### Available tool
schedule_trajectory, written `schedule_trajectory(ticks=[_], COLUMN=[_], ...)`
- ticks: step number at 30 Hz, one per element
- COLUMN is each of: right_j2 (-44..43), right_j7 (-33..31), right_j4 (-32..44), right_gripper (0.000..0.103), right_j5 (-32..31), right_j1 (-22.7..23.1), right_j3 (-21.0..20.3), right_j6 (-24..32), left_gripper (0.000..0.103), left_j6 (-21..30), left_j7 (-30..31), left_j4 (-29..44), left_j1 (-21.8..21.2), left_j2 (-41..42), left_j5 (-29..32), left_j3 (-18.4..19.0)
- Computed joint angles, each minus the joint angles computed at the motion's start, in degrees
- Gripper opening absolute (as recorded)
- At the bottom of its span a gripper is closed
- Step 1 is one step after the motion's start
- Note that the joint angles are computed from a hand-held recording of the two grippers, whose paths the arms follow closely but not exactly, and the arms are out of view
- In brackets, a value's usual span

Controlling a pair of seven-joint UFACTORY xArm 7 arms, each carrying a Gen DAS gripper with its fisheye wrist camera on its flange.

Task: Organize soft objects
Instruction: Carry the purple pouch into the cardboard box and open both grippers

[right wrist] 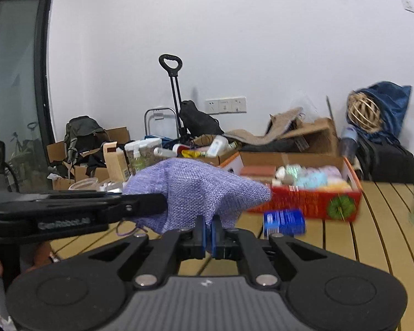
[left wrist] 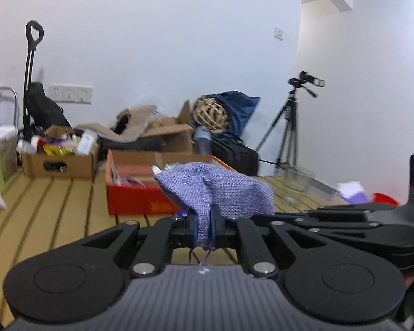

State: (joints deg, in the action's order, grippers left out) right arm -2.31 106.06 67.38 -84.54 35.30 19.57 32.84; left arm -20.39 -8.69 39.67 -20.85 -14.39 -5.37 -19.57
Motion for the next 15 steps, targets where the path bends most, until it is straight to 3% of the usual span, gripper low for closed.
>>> schedule_trajectory(ticks=[1, 3, 5, 7, 9, 10, 11, 13, 14, 15], right_j2=[1.7, 6.4, 12.3, 19.9, 29.0, 34.5, 39.4, 48.5, 51.9, 54.5], right_j7=[-1.7, -5.9, -15.1, -27.1, -39.1, -45.1, -50.3, -59.3, -61.6, -62.4], right_j4=[2.3, 7.8, 14.2, 22.1, 31.7, 37.5, 43.0, 53.9, 59.9, 65.0], right_gripper=[0.004, 0.004, 0.004, 0.004, 0.004, 0.004, 0.004, 0.004, 0.004, 0.004], right_j5=[0.0, 2.6, 11.3, 21.7, 29.2, 33.6, 39.6, 51.6, 56.8, 59.7], right_j1=[-1.3, -3.8, -4.6, -11.8, -20.4, -22.7, -23.0, -22.0, -19.9, -17.7], right_j3=[-1.4, -4.4, -8.8, -3.8, 6.5, 10.1, 11.3, 11.7, 9.5, 6.4], right_j6=[-3.3, -11.0, -17.3, -19.1, -15.4, -13.7, -12.5, -9.8, -6.2, -2.6], left_gripper=[0.009, 0.009, 0.009, 0.009, 0.009, 0.009, 0.009, 0.009, 0.009, 0.009], left_j6=[0.5, 3.0, 7.6, 15.3, 21.0, 25.2, 27.0, 35.2, 37.9, 41.5], left_j7=[4.0, 16.0, 26.8, 29.3, 22.3, 18.3, 14.8, 9.8, 8.3, 6.9], left_j4=[3.3, 11.7, 22.2, 33.7, 45.7, 51.7, 57.7, 69.7, 75.7, 81.7], left_j1=[1.0, -2.1, -11.5, -19.5, -23.3, -23.1, -21.0, -16.2, -12.9, -11.5], left_j2=[2.9, 9.6, 16.7, 23.9, 33.2, 37.2, 41.9, 49.4, 53.4, 57.2], left_j5=[-2.9, -12.7, -22.3, -25.6, -19.6, -17.0, -12.1, -7.7, -4.9, -3.2], left_j3=[-0.6, 2.3, 12.4, 23.4, 31.7, 33.5, 32.8, 29.2, 25.2, 23.5])
